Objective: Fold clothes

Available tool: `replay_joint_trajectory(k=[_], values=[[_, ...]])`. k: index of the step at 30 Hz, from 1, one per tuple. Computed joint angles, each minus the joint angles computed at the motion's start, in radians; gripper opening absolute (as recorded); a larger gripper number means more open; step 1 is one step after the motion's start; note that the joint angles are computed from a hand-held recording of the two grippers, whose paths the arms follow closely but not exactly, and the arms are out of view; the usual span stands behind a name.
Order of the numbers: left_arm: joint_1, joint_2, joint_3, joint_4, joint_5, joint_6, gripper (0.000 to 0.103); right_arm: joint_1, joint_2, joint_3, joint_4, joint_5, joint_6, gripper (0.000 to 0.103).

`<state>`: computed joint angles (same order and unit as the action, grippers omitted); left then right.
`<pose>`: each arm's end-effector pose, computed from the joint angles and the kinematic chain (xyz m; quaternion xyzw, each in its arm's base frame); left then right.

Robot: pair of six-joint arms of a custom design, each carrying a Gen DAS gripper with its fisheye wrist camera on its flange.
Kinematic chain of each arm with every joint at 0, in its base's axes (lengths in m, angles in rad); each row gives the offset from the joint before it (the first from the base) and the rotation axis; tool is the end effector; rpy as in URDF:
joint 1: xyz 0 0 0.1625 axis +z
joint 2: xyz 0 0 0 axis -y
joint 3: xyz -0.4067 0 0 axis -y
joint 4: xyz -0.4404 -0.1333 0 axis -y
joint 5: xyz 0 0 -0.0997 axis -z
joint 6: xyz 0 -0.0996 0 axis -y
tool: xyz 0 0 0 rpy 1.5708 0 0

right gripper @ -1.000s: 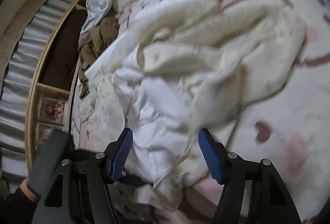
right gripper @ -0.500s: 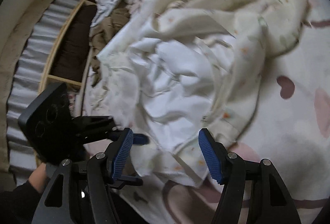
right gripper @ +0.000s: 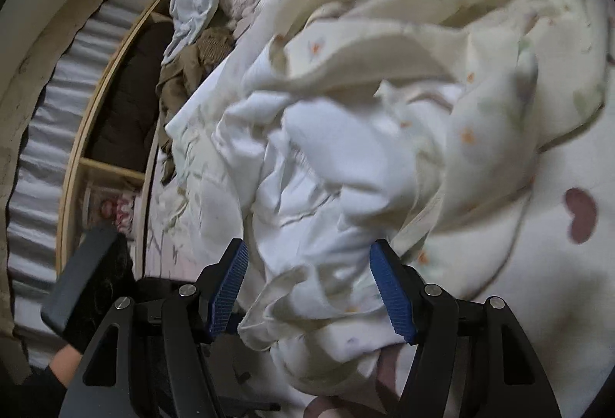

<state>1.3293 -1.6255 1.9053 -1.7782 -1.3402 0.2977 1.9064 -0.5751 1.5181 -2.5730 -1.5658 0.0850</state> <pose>0.0335 -0.5165 0.3430 0.2684 0.9557 0.0392 0.1139 0.3586 -0.6220 -0.0662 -0.1250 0.9917 -0.0284 0.0086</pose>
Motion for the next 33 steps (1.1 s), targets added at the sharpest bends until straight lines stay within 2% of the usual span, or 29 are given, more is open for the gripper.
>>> replay_joint_trajectory(k=[2, 7, 12, 15, 19, 22, 25, 26, 29, 30, 33], values=[[-0.01, -0.016, 0.008, -0.012, 0.007, 0.003, 0.056, 0.001, -0.021, 0.024, -0.002, -0.022, 0.014, 0.067], [-0.051, -0.021, 0.029, -0.138, 0.016, 0.052, 0.056, -0.001, -0.053, 0.068, -0.016, -0.047, 0.036, 0.067], [-0.046, 0.049, 0.012, -0.141, 0.047, 0.069, 0.056, -0.003, -0.057, 0.07, -0.041, -0.045, 0.052, 0.067], [-0.027, 0.069, -0.005, -0.073, -0.012, 0.062, 0.056, -0.006, -0.045, 0.057, -0.05, -0.05, 0.055, 0.067], [-0.022, 0.065, -0.027, 0.017, -0.125, 0.079, 0.056, -0.015, -0.029, 0.042, -0.058, -0.065, 0.085, 0.067], [-0.018, 0.068, -0.034, 0.066, -0.136, 0.081, 0.056, -0.019, -0.022, 0.039, -0.074, -0.053, 0.089, 0.067], [-0.013, 0.068, -0.03, 0.086, -0.109, 0.073, 0.056, -0.019, 0.019, -0.009, -0.046, 0.009, 0.042, 0.067], [-0.013, 0.066, -0.03, 0.09, -0.106, 0.07, 0.056, -0.025, 0.026, -0.019, -0.034, 0.06, 0.026, 0.067], [-0.018, 0.048, -0.033, 0.091, -0.112, 0.059, 0.056, -0.059, 0.036, -0.029, 0.014, 0.329, 0.025, 0.067], [-0.022, 0.035, -0.03, 0.081, -0.114, 0.062, 0.056, -0.065, 0.041, -0.037, 0.028, 0.391, 0.022, 0.067], [-0.036, 0.003, -0.039, 0.081, -0.134, 0.048, 0.056, -0.068, 0.062, -0.085, 0.075, 0.482, 0.004, 0.067]])
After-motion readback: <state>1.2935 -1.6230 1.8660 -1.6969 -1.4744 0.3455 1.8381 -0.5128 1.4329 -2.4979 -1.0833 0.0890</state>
